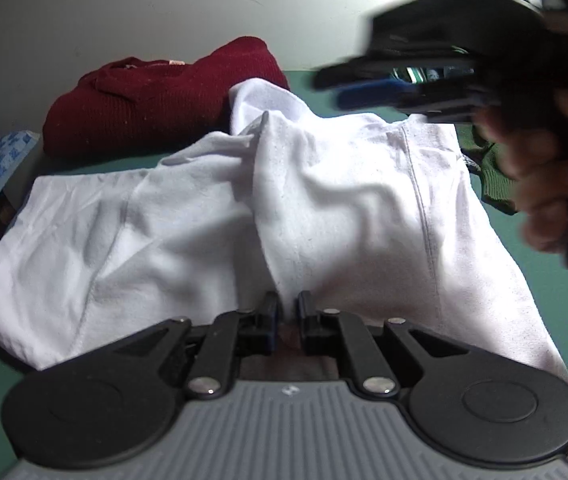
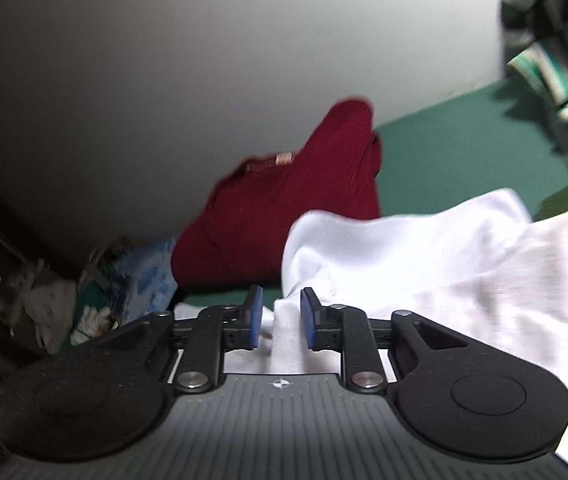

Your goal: Fold clothes

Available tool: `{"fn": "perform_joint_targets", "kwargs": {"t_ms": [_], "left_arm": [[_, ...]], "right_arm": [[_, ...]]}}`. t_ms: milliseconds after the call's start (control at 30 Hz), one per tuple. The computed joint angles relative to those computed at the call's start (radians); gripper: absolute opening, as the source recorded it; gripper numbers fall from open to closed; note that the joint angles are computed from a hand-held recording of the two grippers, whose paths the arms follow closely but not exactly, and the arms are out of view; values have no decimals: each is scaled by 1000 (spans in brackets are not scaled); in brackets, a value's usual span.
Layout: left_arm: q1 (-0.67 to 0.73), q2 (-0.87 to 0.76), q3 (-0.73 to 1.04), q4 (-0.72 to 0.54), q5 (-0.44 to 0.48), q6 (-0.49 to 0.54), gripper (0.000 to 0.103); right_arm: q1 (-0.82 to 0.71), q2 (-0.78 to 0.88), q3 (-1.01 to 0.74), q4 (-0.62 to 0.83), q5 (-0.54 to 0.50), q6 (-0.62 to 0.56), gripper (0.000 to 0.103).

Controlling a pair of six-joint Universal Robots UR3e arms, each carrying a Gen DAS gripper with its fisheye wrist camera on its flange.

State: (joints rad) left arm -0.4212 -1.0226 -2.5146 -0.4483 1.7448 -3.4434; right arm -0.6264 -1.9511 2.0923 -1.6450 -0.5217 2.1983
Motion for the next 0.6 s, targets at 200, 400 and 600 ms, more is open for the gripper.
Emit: {"fn": "perform_joint_targets", "kwargs": {"t_ms": [200,400,600], "left_arm": [[-24,-35,-2,25,28,-21,8],[-63,-98,47,8,71,-38,8],[-118,-113,100,-56,137,-77,13]], "right_arm": [[-172,-97,66,-92,-163,-65,20],[4,132,143,-710,-316,328,15],[-39,109,154,-668,-253,308,18]]}}
